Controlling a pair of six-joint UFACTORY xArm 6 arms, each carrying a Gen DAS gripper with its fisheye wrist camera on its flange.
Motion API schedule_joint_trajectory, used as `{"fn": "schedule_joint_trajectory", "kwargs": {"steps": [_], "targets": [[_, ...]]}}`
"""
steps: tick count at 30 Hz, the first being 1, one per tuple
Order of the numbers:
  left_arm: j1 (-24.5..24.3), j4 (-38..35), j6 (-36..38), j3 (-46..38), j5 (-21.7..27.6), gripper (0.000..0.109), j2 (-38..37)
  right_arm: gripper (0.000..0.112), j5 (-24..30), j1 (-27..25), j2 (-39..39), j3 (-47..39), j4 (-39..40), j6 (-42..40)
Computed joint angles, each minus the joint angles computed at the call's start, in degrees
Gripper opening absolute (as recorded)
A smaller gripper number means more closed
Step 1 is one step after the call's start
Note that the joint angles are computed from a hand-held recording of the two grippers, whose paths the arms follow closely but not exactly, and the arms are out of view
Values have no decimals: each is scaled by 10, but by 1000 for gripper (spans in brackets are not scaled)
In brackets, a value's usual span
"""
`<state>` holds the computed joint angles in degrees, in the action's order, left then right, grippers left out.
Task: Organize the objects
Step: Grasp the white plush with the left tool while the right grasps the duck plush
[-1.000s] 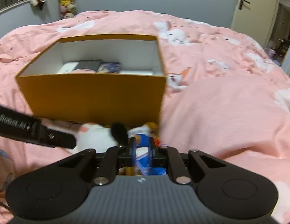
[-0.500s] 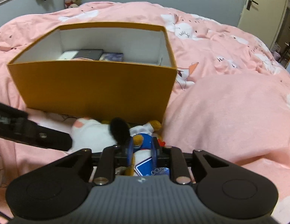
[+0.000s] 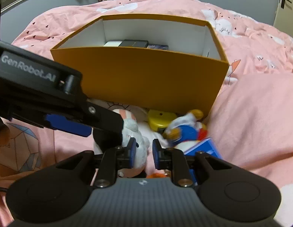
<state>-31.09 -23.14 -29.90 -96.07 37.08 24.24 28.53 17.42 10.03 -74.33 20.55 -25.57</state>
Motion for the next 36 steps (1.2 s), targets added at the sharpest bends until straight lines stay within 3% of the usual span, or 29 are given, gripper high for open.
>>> {"fn": "schedule_joint_trajectory", "kwargs": {"steps": [4,10,13,16,21,24,28,30,36], "targets": [[-2,23,-25,-28,35,74,22,21,17,-1,-5,2,31,-23],[1,29,-55,-32,42,79,35,21,27,-1,-11,8,30,-22],[4,12,-55,-44,64,74,47,22,11,2,-14,15,-18,19],[8,-55,-17,-32,61,71,50,22,-7,-3,-21,24,-53,48],[5,-53,2,-18,45,65,38,24,-47,-10,-31,35,-133,103],[3,-41,19,-16,42,63,30,38,-53,-13,-30,30,-148,113],[-2,4,34,-11,40,62,14,38,-48,-16,-25,18,-151,106],[-3,31,39,-12,42,62,7,48,-51,-15,-26,16,-167,112],[2,86,49,-13,63,62,-5,49,-21,-21,-13,-10,-207,131]]}}
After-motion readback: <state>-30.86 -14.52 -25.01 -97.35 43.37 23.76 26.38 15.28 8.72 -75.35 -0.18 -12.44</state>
